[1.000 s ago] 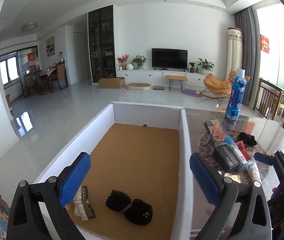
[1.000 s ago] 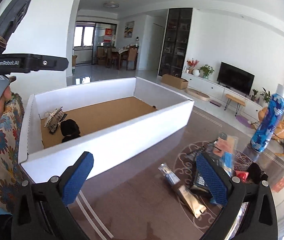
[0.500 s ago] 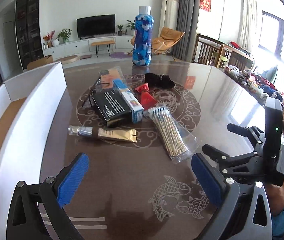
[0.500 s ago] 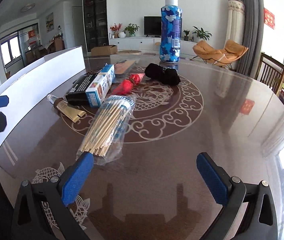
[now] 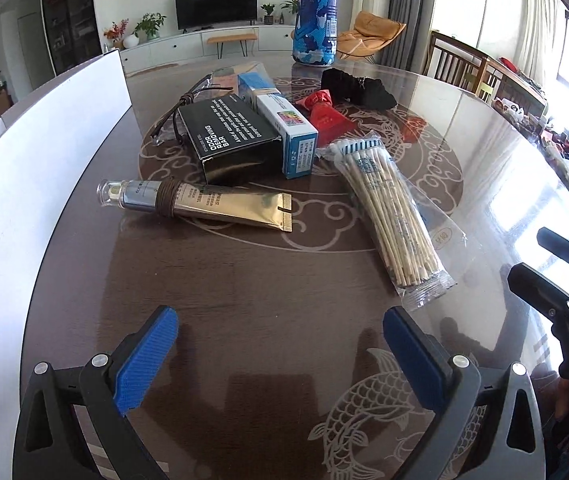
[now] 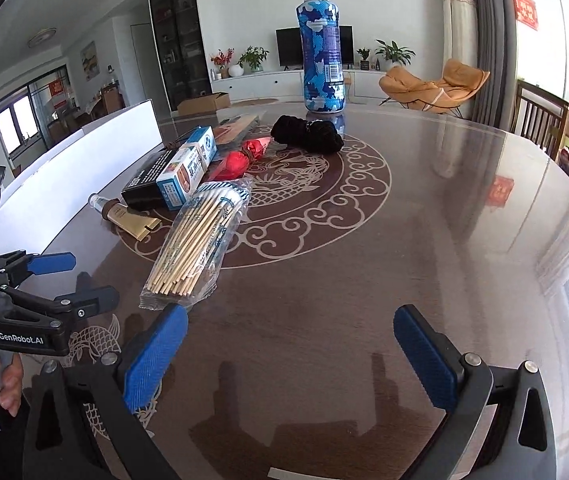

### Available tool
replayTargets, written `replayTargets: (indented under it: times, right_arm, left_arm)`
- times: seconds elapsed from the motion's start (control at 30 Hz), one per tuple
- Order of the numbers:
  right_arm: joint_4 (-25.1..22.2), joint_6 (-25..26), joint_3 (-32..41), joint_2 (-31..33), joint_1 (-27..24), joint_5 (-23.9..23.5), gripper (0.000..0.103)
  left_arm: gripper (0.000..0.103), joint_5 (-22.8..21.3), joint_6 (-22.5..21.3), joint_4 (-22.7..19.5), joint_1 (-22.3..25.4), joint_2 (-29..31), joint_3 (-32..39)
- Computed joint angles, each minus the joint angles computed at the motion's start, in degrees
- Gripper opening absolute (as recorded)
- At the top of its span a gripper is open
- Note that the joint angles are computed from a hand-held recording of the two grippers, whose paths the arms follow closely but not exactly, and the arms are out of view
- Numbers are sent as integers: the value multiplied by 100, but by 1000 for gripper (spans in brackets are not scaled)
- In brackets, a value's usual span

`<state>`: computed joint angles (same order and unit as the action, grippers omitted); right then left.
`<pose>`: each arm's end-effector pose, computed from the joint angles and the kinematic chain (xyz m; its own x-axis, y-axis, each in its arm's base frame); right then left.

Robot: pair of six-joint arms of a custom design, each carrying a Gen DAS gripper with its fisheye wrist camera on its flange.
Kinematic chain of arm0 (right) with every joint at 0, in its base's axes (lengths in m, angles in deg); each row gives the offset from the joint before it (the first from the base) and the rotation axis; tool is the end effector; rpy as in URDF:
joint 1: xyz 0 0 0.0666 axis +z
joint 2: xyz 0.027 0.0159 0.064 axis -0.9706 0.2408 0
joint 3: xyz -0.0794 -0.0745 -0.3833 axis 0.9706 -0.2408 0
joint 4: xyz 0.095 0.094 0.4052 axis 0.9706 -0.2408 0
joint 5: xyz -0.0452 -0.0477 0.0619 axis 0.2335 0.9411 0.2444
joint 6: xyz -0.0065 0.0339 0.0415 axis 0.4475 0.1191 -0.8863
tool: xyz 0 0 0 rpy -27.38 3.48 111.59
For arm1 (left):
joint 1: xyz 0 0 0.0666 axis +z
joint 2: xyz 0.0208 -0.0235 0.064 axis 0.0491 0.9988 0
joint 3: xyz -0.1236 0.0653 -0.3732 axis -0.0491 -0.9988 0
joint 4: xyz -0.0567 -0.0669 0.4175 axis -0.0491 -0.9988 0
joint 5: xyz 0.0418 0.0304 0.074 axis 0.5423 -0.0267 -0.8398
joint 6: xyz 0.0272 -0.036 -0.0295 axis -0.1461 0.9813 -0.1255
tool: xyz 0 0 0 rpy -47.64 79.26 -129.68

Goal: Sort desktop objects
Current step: 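Bring both open tools back over the table items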

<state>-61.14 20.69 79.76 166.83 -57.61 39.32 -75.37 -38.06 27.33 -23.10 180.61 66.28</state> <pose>0.4887 0.1527 0.3559 -0.6647 0.1039 -0.7398 0.0937 0.9941 0.0555 0.5562 -0.2716 0.2901 -0.7446 0.3212 -0.5851 0.4217 0.9059 -0.0394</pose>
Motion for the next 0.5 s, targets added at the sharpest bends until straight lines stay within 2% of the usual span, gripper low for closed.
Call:
replayTargets:
  times: [0.17, 0.5]
  right_arm:
    - [-16, -102, 0, 6, -31, -78, 103]
    - [-238, -30, 114, 120, 85, 209, 103]
  left_arm:
    - [103, -8, 114, -53, 39, 94, 93]
    - [103, -194, -32, -33, 6, 164, 162]
